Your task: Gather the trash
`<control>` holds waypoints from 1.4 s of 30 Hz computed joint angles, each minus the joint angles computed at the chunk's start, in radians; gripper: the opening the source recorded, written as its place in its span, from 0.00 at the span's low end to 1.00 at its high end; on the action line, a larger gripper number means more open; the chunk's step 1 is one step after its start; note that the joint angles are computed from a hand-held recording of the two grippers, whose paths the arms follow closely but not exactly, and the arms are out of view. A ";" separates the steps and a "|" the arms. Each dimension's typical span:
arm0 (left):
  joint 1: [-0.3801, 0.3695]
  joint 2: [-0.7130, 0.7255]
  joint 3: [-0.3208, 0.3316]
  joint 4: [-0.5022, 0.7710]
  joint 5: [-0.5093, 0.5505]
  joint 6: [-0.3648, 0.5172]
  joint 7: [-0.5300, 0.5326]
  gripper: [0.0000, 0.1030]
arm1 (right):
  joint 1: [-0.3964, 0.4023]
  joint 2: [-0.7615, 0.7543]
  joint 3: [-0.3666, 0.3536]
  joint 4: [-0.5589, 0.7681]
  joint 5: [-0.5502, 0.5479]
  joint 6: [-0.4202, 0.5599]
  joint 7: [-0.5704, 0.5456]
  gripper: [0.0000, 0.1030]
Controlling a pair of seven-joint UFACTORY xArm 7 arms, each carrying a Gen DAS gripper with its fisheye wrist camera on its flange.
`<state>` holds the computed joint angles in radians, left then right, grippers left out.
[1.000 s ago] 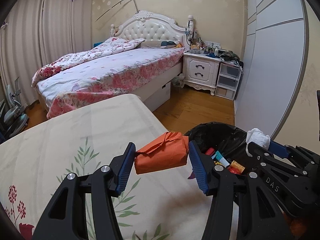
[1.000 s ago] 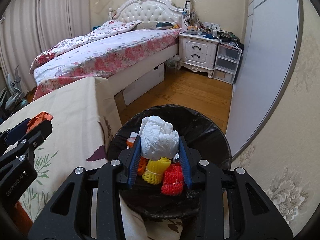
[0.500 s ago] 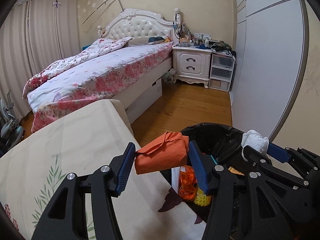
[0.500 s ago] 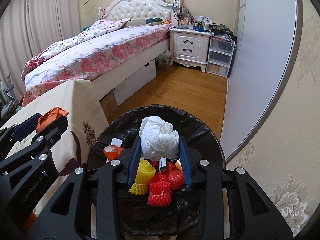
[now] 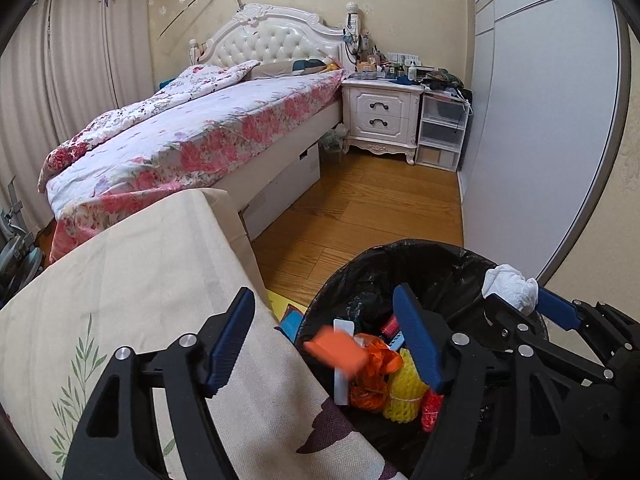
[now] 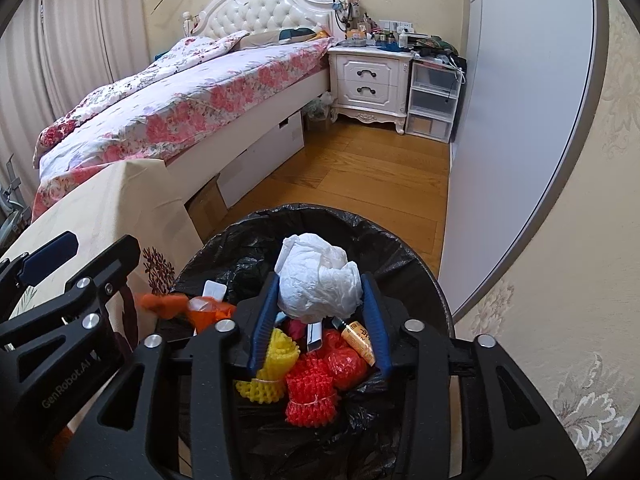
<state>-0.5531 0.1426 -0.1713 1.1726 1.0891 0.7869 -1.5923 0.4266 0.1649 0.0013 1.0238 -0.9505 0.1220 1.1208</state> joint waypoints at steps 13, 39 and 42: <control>-0.001 -0.023 -0.005 -0.019 -0.010 0.036 -0.020 0.76 | -0.012 -0.029 0.006 -0.011 -0.065 0.019 0.066 0.51; 0.027 -0.300 -0.172 -0.233 -0.051 0.205 -0.128 0.81 | -0.136 -0.288 0.212 -0.189 -0.300 0.068 0.275 0.76; 0.029 -0.332 -0.200 -0.257 -0.070 0.225 -0.135 0.82 | -0.150 -0.326 0.239 -0.218 -0.294 0.064 0.269 0.76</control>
